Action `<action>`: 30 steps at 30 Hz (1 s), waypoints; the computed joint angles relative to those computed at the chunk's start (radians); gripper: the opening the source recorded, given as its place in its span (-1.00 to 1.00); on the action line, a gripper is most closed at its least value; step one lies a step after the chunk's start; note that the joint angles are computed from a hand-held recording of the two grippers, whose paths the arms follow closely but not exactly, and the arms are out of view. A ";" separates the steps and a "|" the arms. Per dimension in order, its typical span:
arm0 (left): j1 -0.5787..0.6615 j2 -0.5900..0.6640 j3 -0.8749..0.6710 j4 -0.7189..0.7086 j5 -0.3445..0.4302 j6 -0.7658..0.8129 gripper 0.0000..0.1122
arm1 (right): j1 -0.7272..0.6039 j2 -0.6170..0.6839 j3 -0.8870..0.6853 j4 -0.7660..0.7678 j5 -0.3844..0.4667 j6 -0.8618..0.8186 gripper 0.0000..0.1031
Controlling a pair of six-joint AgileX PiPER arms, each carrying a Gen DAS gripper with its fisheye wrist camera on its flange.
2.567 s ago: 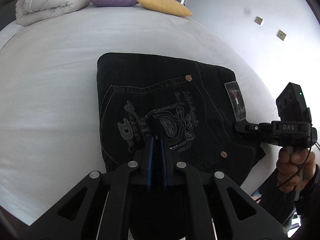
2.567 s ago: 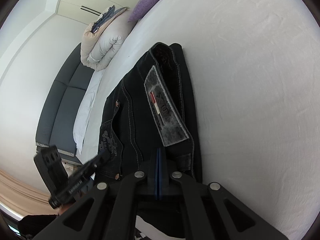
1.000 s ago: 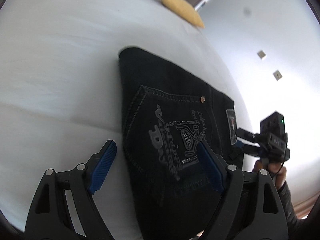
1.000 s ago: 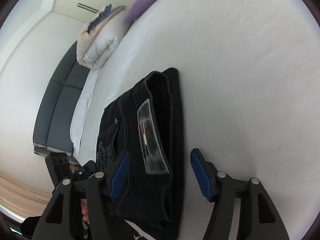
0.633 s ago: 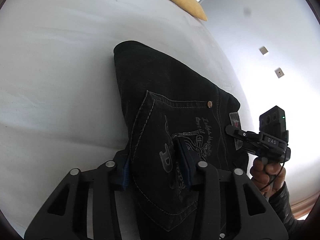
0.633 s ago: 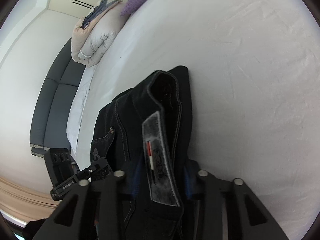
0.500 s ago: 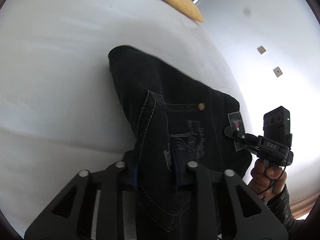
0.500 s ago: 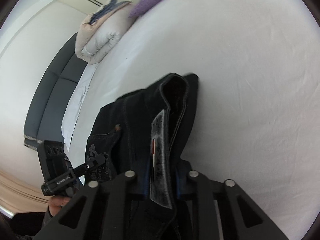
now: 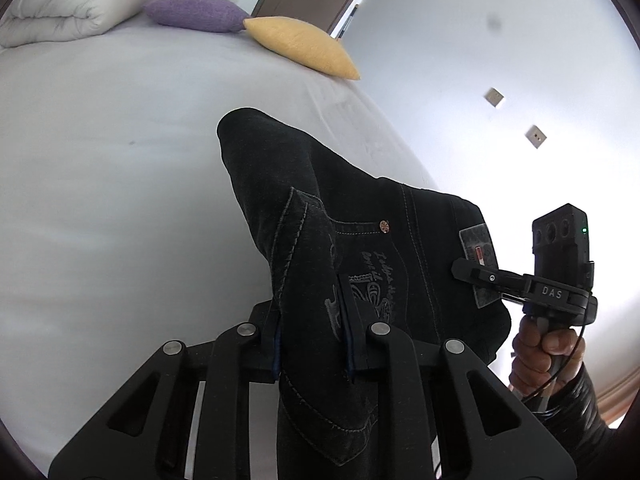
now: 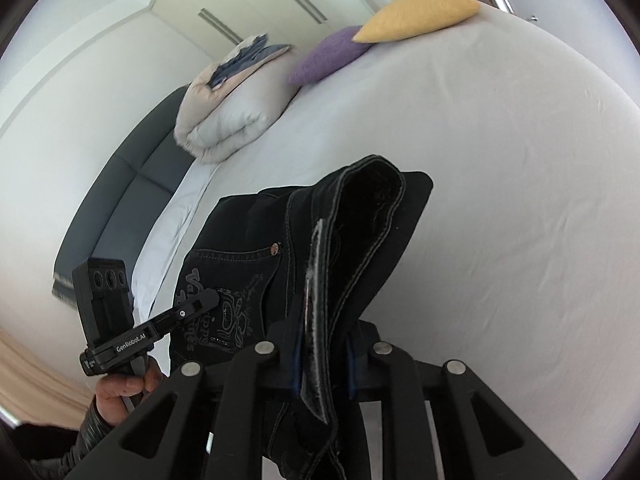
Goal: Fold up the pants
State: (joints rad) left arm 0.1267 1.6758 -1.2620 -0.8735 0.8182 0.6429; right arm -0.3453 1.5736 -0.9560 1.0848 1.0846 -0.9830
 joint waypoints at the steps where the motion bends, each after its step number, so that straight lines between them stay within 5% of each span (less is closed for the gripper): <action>1: -0.008 0.041 -0.044 0.011 -0.002 -0.013 -0.65 | 0.000 0.031 -0.029 0.000 0.001 0.007 -0.66; 8: -0.081 0.331 -0.216 0.046 -0.072 -0.089 -0.64 | 0.000 0.319 -0.211 -0.010 -0.045 0.026 -0.60; 10: -0.076 0.349 -0.186 -0.012 -0.105 -0.030 -0.51 | -0.004 0.366 -0.205 -0.003 -0.080 0.013 -0.36; 12: -0.065 0.362 -0.161 -0.066 -0.119 0.009 -0.27 | -0.046 0.409 -0.176 0.073 -0.056 -0.072 -0.33; 15: -0.048 0.367 -0.132 -0.158 -0.118 0.092 -0.25 | -0.082 0.431 -0.145 0.140 -0.015 -0.162 -0.33; 20: -0.040 0.296 -0.023 -0.198 -0.171 0.178 -0.21 | -0.093 0.375 -0.094 0.166 -0.042 -0.162 -0.01; 24: -0.074 0.099 0.181 -0.237 -0.347 0.297 -0.01 | -0.156 0.192 0.091 0.178 -0.125 -0.215 0.36; 27: -0.191 -0.151 0.384 -0.313 -0.610 0.410 0.43 | -0.232 0.005 0.252 0.194 -0.136 -0.292 0.42; 30: -0.360 -0.371 0.526 -0.546 -0.867 0.672 0.81 | -0.320 -0.228 0.388 0.192 -0.125 -0.312 0.53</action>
